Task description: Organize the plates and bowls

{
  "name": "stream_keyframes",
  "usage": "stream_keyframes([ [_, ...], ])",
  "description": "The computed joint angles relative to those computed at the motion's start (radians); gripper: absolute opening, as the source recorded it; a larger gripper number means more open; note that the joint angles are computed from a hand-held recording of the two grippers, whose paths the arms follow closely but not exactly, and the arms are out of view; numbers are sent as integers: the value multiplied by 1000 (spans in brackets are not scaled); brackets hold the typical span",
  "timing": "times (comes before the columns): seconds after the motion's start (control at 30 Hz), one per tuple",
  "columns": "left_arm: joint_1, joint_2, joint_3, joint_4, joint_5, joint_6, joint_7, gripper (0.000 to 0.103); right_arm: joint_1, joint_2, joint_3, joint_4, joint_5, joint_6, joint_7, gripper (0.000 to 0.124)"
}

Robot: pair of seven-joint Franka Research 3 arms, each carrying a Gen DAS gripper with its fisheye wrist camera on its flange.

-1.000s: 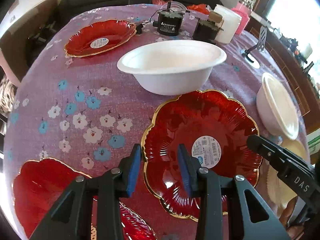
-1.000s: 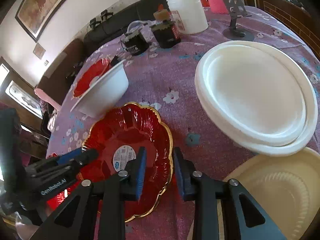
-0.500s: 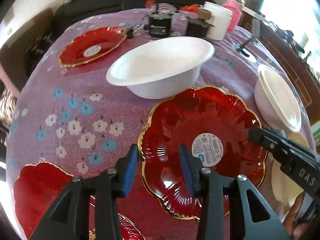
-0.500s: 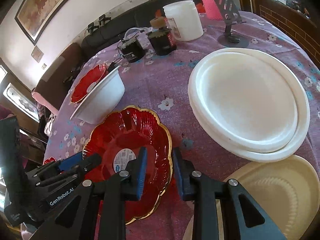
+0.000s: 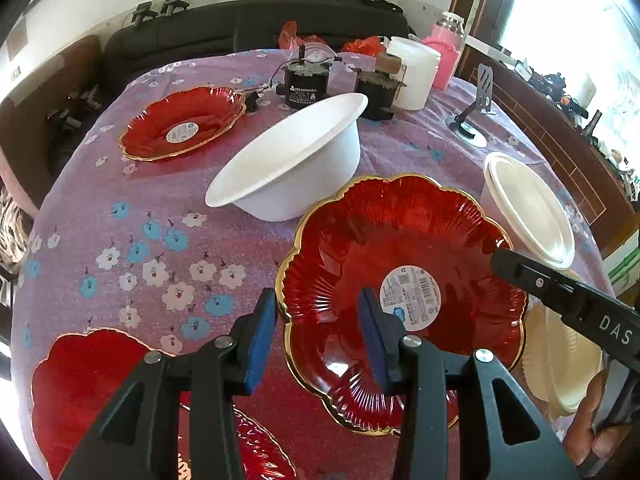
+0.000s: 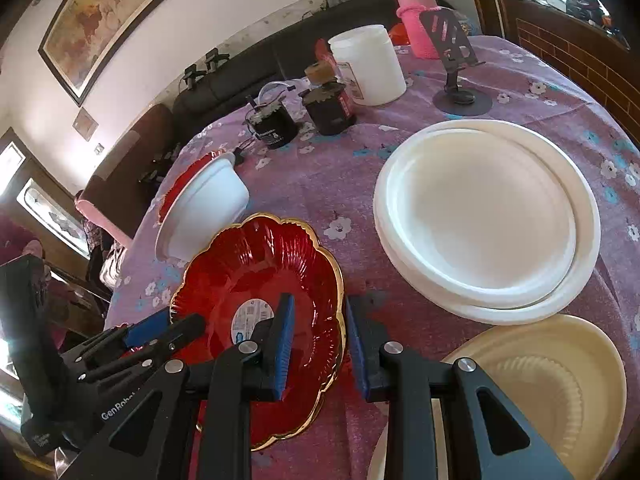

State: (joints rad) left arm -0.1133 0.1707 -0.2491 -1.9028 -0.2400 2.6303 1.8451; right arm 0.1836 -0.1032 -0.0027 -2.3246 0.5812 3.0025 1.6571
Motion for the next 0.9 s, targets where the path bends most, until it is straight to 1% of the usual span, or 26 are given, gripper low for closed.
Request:
stream_keyframes([
  [0.17, 7, -17, -6, -18, -35, 24, 30, 39, 25, -13, -13, -7, 74, 24, -65, 28],
  [0.37, 9, -38, -5, -38, -82, 39, 71, 39, 34, -23, -18, -12, 106, 40, -97, 28],
  [0.53, 10, -52, -1, -46, -135, 33, 113, 39, 61, -37, -35, -15, 198, 48, -176, 28],
  [0.67, 7, -58, 3, -48, -163, 22, 131, 39, 74, -60, -36, -26, 233, 72, -215, 28],
  [0.7, 4, -60, 5, -50, -160, 24, 130, 39, 83, -65, -43, -29, 250, 75, -231, 28],
  [0.73, 2, -62, 6, -50, -161, 23, 129, 39, 110, -74, -64, -30, 305, 80, -279, 28],
  [0.77, 3, -64, 4, -50, -181, 16, 141, 39, 117, -84, -67, -35, 324, 87, -296, 28],
  [0.83, 0, -64, 3, -45, -197, 4, 156, 39, 106, -102, -54, -55, 306, 108, -279, 28],
  [0.9, -6, -61, 1, -41, -202, -9, 170, 39, 142, -116, -89, -60, 357, 113, -324, 28],
])
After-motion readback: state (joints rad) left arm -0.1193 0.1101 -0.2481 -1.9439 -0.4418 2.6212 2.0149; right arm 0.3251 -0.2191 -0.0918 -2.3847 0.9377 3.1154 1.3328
